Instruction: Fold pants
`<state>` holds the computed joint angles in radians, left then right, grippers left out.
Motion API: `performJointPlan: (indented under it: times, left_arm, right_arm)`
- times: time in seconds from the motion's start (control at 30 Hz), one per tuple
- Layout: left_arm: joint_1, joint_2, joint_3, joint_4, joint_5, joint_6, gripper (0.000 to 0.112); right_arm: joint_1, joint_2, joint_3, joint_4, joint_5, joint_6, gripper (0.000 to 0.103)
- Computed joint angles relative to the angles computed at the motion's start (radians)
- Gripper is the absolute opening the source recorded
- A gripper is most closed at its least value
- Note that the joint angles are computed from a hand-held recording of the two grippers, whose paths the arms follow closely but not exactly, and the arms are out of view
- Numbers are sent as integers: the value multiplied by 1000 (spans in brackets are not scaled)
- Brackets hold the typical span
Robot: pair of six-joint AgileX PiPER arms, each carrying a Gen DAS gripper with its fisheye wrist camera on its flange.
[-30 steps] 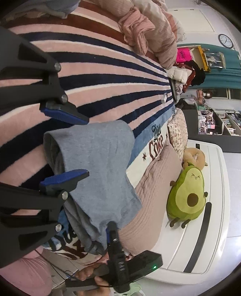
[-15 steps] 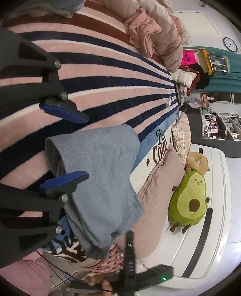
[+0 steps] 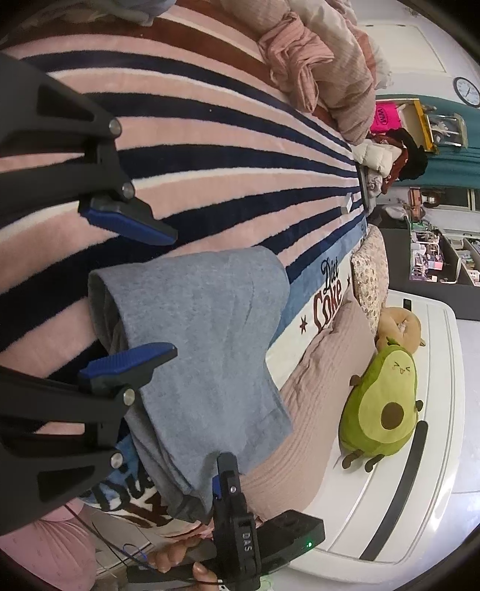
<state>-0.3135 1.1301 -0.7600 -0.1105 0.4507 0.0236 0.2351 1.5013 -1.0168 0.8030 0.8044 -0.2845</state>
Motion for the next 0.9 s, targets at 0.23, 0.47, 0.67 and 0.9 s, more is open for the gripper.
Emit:
performJointPlan:
  times: [0.23,0.47,0.67,0.9]
  left_arm:
    - [27,5,5,-48,-3,37,51]
    - [9,-14,14,-43,3,60,61]
    - [-31,-6,16,-44,-3,62,63]
    - [33,9,-46,-328,26,290,73]
  right_arm:
    - [109,23,-54,-138,-87,109,6]
    - [181,-73,-72,-452,-157,352,2]
    - [138,-145,-68,-604,-115,429,2]
    - [96,-89,-15,-571,-57,371,11]
